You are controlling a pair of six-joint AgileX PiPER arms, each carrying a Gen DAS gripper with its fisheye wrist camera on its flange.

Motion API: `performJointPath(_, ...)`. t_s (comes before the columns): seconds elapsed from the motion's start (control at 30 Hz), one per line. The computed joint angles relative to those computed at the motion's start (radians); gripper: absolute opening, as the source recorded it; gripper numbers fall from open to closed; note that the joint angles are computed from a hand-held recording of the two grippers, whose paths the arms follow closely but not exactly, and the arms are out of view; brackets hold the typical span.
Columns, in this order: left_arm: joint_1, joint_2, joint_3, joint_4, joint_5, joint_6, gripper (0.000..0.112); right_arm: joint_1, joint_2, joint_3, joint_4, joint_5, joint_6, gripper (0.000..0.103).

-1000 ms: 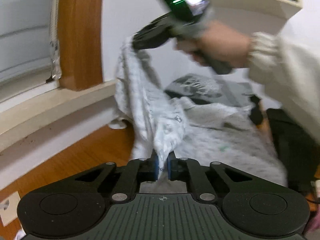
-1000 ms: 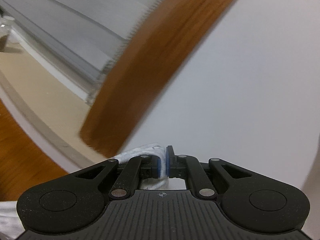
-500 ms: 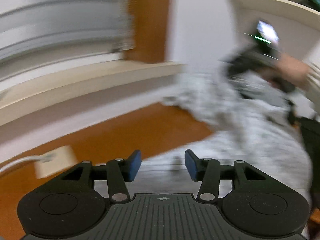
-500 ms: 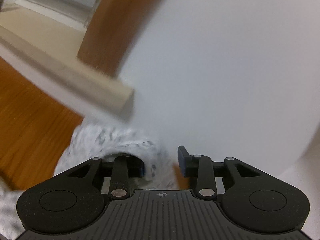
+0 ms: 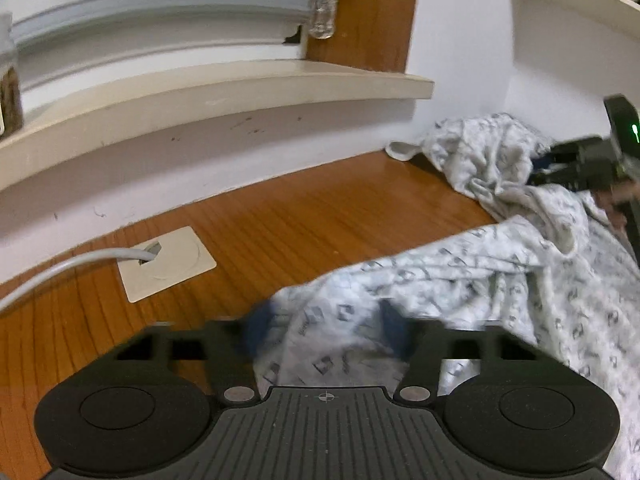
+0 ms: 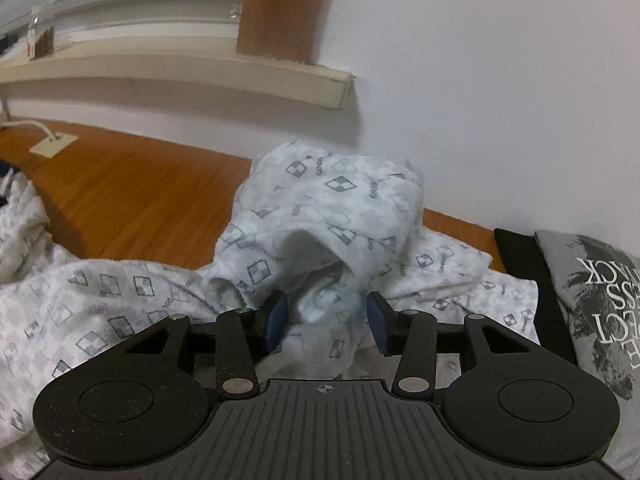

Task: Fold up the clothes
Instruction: 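Lower the shirt with the right tool and open it while the left tool holds the hem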

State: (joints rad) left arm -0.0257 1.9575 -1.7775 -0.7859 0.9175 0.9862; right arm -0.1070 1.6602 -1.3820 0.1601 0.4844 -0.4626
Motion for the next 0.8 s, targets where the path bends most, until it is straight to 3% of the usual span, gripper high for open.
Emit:
performJointPath(0.13, 0.023, -0.108, 0.164, -0.107, -0.111, 0.144, 0.016, 0.028, -0.065, 0.012, -0.053, -0.061, 0.072, 0.045)
performJointPath(0.3, 0.094, -0.294, 0.399, -0.339, -0.196, 0.447, 0.016, 0.098, -0.089, -0.013, 0.127, -0.002, -0.057, 0.045)
performJointPath(0.37, 0.108, -0.385, 0.524, -0.443, -0.309, 0.612, 0.015, 0.154, -0.077, -0.009, 0.195, 0.011, -0.093, 0.045)
performJointPath(0.43, 0.132, -0.421, 0.562, -0.451, -0.390, 0.651, 0.015, 0.215, -0.060, -0.007, 0.252, 0.019, -0.121, 0.045)
performJointPath(0.6, 0.259, -0.360, 0.474, -0.330, -0.344, 0.475, 0.015, 0.379, 0.067, -0.091, 0.228, -0.011, -0.079, 0.045)
performJointPath(0.73, 0.310, -0.349, 0.483, -0.374, -0.271, 0.512, 0.016, 0.434, 0.171, -0.230, 0.249, 0.021, -0.044, 0.046)
performJointPath(0.8, 0.327, -0.349, 0.478, -0.342, -0.230, 0.468, 0.028, 0.450, 0.237, -0.329, 0.283, 0.067, -0.044, 0.047)
